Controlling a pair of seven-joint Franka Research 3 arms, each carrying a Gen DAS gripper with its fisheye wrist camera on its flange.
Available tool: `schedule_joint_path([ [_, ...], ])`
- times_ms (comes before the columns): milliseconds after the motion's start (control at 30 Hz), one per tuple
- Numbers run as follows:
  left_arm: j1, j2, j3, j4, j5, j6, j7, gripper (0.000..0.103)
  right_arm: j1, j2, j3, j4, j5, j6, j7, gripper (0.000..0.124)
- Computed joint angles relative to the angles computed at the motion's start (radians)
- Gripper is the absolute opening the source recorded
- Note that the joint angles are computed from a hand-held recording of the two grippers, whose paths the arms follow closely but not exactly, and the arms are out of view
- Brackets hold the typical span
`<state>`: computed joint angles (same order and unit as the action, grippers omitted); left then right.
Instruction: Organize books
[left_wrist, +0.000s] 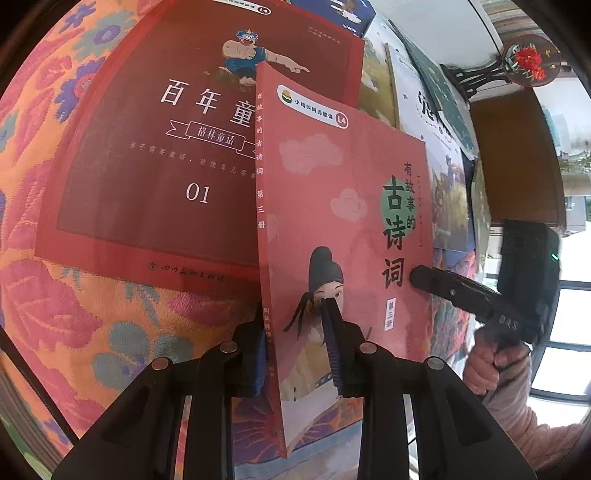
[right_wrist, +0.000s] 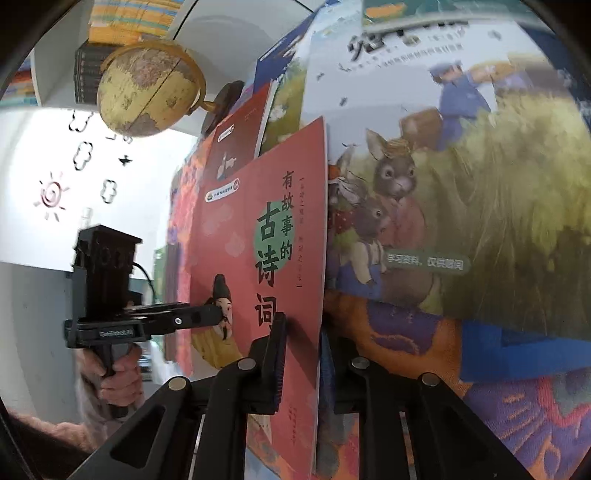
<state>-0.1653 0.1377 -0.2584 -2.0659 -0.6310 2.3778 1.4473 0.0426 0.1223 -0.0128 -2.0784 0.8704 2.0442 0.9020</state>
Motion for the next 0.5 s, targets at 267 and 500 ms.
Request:
schedule_joint_path([
  [267,-0.052,-0.002,0.006,0.059,0.309,-0.068,-0.215,0.028,0.030,-0.103,0.005,-0.060,0.006,0.025,-0.020,0.011],
  [500,-0.056,-0.045,0.009,0.042,0.373,-0.107,-0.240,0.028,0.063,-0.137,0.006,-0.073,0.010,0.021,-0.008,0.011],
])
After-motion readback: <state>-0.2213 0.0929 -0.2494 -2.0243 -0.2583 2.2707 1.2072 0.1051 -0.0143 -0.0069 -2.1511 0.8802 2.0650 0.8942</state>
